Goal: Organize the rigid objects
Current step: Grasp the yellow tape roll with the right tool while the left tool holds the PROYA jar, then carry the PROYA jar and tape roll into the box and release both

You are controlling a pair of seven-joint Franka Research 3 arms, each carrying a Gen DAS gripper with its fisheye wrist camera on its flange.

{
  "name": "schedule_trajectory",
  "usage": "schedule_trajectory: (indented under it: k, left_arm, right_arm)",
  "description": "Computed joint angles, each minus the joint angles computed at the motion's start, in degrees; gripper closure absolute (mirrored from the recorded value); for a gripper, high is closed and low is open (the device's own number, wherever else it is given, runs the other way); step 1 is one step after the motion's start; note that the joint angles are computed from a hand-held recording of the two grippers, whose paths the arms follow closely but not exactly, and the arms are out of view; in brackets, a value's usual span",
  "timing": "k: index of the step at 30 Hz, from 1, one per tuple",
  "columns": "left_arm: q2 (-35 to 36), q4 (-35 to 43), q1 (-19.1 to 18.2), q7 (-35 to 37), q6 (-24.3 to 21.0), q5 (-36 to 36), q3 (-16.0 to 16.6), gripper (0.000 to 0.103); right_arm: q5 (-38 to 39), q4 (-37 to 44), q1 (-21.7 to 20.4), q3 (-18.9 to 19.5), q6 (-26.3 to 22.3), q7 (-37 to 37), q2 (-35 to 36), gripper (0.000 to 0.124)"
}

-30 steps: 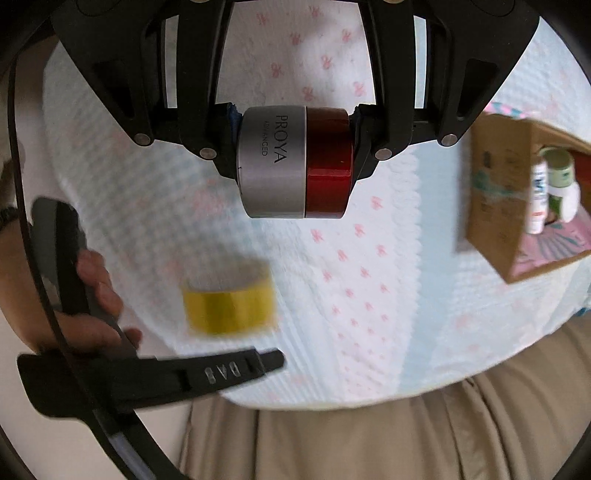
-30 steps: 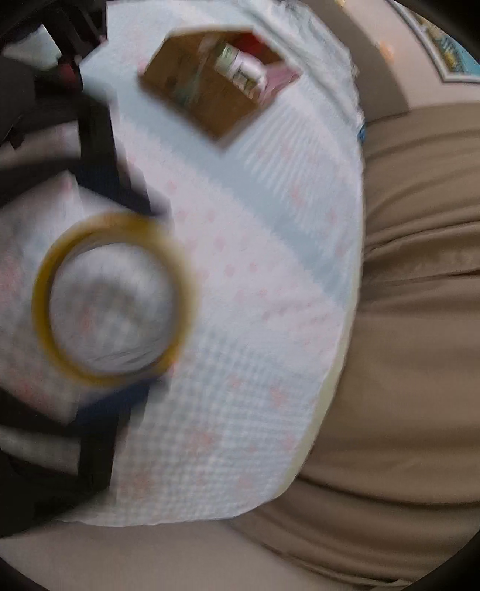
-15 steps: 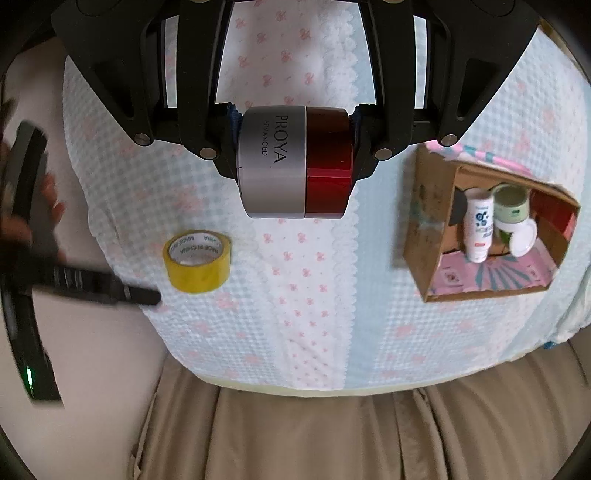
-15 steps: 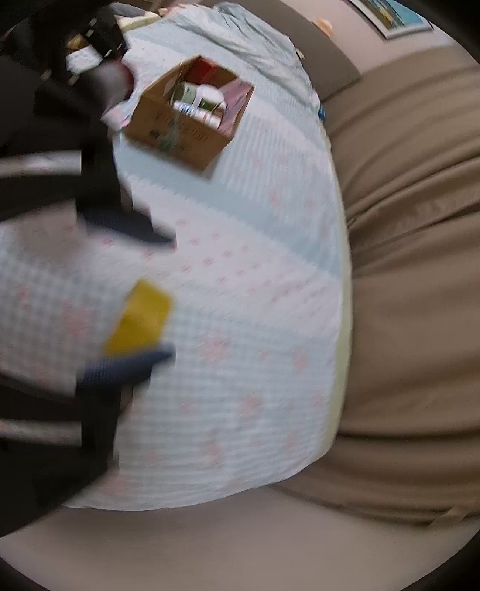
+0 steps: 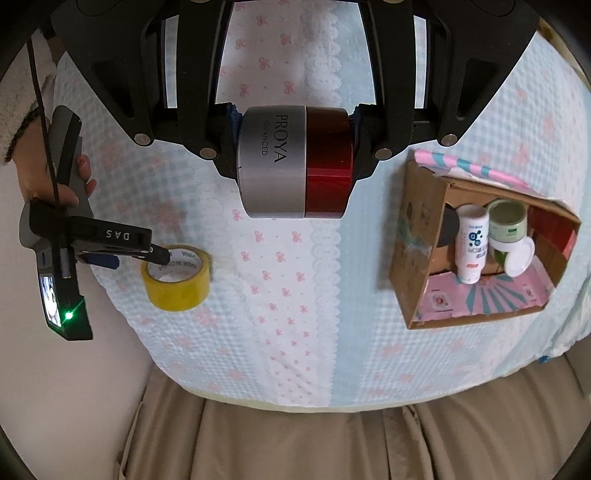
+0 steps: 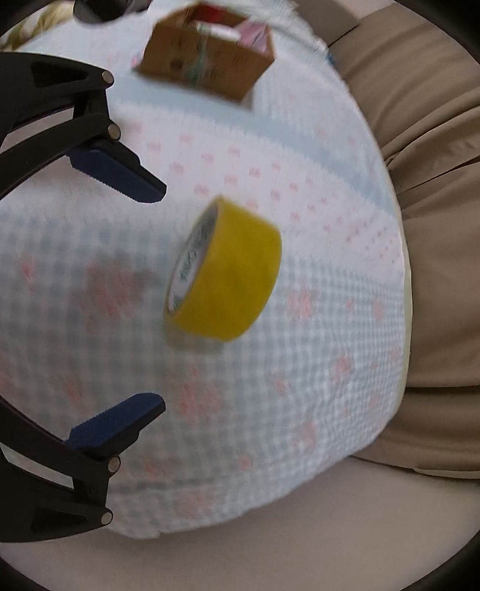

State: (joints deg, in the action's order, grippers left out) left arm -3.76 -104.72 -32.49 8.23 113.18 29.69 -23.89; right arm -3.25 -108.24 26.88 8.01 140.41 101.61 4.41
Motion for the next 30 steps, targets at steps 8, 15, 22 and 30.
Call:
schedule_trajectory:
  k: [8,15,22,30]
  left_arm:
    - [0.66,0.30,0.82,1.77,0.65,-0.43,0.79,0.064]
    - [1.25,1.13,1.35,3.48,1.21,-0.07,1.29,0.064]
    - [1.13,0.59,1.88,3.62,2.58,-0.32,1.66,0.064]
    - [0.23,0.33,2.56,3.74,2.94,-0.51,1.79,0.064]
  right_arm:
    - [14.28,4.60,-0.82,0.34,-1.88,-2.47,2.84,0.021]
    - [14.89,25.78,-0.36,-1.15,-19.98,6.66,16.79,0.021]
    - [16.39,37.35,-0.57,-1.90,-29.50,8.31,24.87,0.027]
    - [19.14,35.93,-1.47,-1.64,-29.25,7.64,23.47,0.028]
